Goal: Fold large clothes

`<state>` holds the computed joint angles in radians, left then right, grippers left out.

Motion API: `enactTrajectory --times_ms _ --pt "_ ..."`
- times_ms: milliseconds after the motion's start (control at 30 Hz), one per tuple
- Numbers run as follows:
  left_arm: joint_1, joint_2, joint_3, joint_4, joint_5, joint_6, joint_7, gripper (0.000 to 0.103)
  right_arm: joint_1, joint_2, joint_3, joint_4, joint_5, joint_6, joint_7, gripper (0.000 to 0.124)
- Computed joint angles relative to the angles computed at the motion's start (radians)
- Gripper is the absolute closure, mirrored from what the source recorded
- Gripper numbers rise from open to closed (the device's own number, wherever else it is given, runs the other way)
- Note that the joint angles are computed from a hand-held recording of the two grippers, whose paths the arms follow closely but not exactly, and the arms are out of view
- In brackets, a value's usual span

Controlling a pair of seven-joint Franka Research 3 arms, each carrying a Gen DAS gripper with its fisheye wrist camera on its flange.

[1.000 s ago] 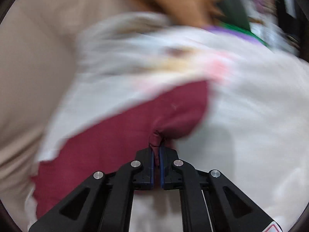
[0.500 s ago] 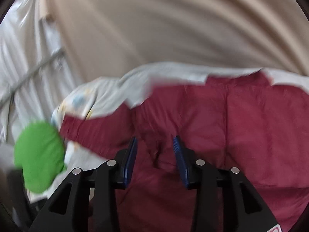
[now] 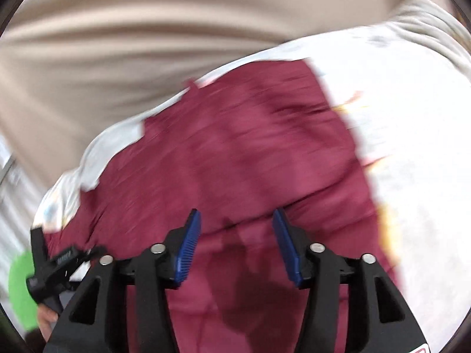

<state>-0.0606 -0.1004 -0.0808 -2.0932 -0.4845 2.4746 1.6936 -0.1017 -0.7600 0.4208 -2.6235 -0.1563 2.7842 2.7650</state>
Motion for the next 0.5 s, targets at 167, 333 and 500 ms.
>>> enactTrajectory --times_ms 167,333,500 --pt "-0.008 0.037 0.009 0.079 -0.185 -0.059 0.176 0.098 -0.027 0.036 -0.076 -0.042 0.043 0.056 0.000 0.070" --pt "-0.012 0.066 -0.028 0.146 -0.147 0.060 0.210 0.101 0.010 0.118 -0.168 -0.039 0.127 0.178 -0.098 0.115" --pt "-0.011 0.114 -0.046 0.192 -0.090 0.169 0.190 0.101 -0.201 -0.011 0.046 -0.087 0.108 0.414 -0.067 0.118"
